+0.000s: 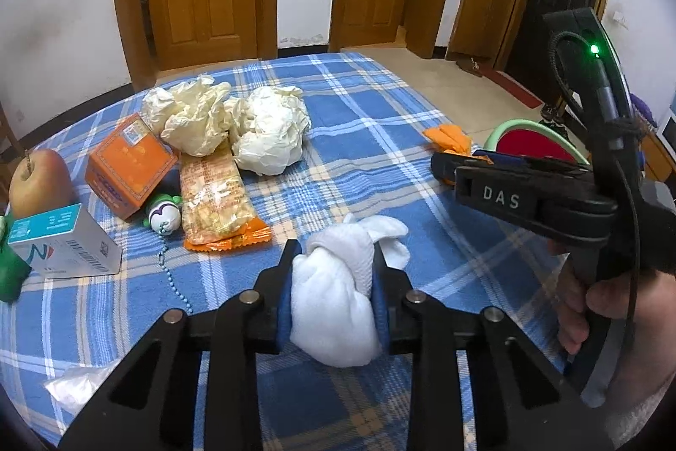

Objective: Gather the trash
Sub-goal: 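Grasp the orange mesh bag with the right tool while the left tool grasps the white socks, then carry the orange mesh bag and white socks over the red basin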

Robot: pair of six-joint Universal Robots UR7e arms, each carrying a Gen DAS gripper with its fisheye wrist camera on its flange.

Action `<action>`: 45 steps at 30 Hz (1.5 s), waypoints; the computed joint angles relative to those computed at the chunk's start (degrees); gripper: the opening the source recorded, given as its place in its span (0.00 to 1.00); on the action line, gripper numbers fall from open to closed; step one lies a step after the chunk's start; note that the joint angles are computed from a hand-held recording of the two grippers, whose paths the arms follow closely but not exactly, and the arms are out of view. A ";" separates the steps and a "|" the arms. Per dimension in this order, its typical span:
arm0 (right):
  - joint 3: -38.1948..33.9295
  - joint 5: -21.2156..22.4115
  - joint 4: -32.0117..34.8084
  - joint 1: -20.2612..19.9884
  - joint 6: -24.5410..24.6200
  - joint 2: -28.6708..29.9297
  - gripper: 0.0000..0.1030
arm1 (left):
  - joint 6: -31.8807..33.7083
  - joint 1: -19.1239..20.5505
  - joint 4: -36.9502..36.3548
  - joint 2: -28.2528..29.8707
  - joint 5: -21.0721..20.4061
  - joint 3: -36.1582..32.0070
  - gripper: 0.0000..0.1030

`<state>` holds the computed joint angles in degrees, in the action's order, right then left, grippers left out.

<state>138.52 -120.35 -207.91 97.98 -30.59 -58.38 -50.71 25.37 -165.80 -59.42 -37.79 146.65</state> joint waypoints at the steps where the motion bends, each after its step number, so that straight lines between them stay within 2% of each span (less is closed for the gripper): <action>1: -0.15 -0.75 -0.23 0.30 -0.25 0.41 0.44 | -0.33 0.10 0.90 0.06 0.09 -0.30 0.30; 2: -0.25 -1.33 -0.62 0.56 -0.51 0.79 0.44 | -0.66 0.03 1.78 0.02 0.21 -0.51 0.30; 5: -0.20 -1.41 -0.59 0.49 -0.74 0.69 0.44 | 2.97 0.77 -2.76 0.51 -1.75 -0.12 0.30; 7: 0.09 -0.18 0.15 0.14 -0.68 0.14 0.44 | 2.76 1.81 -2.84 0.13 -2.84 -0.28 0.30; 16: 0.69 -0.87 -0.86 0.57 -1.11 0.07 0.42 | 4.33 3.37 -10.20 0.07 -5.37 1.25 0.29; 22: 1.96 -4.16 -12.42 2.92 -4.65 3.18 0.42 | 4.95 3.81 -17.42 -0.40 -6.44 3.61 0.26; 24: 2.80 -3.43 -16.51 3.21 -5.82 3.68 0.42 | 2.56 2.88 -16.30 -0.79 -4.47 4.12 0.26; 27: 5.08 0.01 -23.73 2.91 -7.40 3.65 0.42 | -1.25 0.13 -15.03 -1.39 -0.56 5.58 0.25; 29: 6.51 1.93 -29.29 2.87 -8.66 4.23 0.42 | -3.07 -2.99 -14.53 -1.12 2.92 6.71 0.25; 33: 8.92 4.90 -36.16 2.73 -10.73 4.67 0.42 | -6.29 -8.79 -10.67 -0.08 9.23 7.67 0.25; 37: 10.61 5.73 -41.79 3.79 -11.88 5.75 0.42 | -13.26 -12.99 -1.23 -0.45 15.35 7.43 0.25; 42: 14.42 8.84 -49.48 4.05 -12.51 6.82 0.42 | -27.83 -16.94 18.77 -4.31 20.07 6.91 0.25; 45: 17.05 11.80 -57.73 4.26 -14.29 10.02 0.42 | -30.88 -18.66 21.87 -4.68 21.92 7.49 0.25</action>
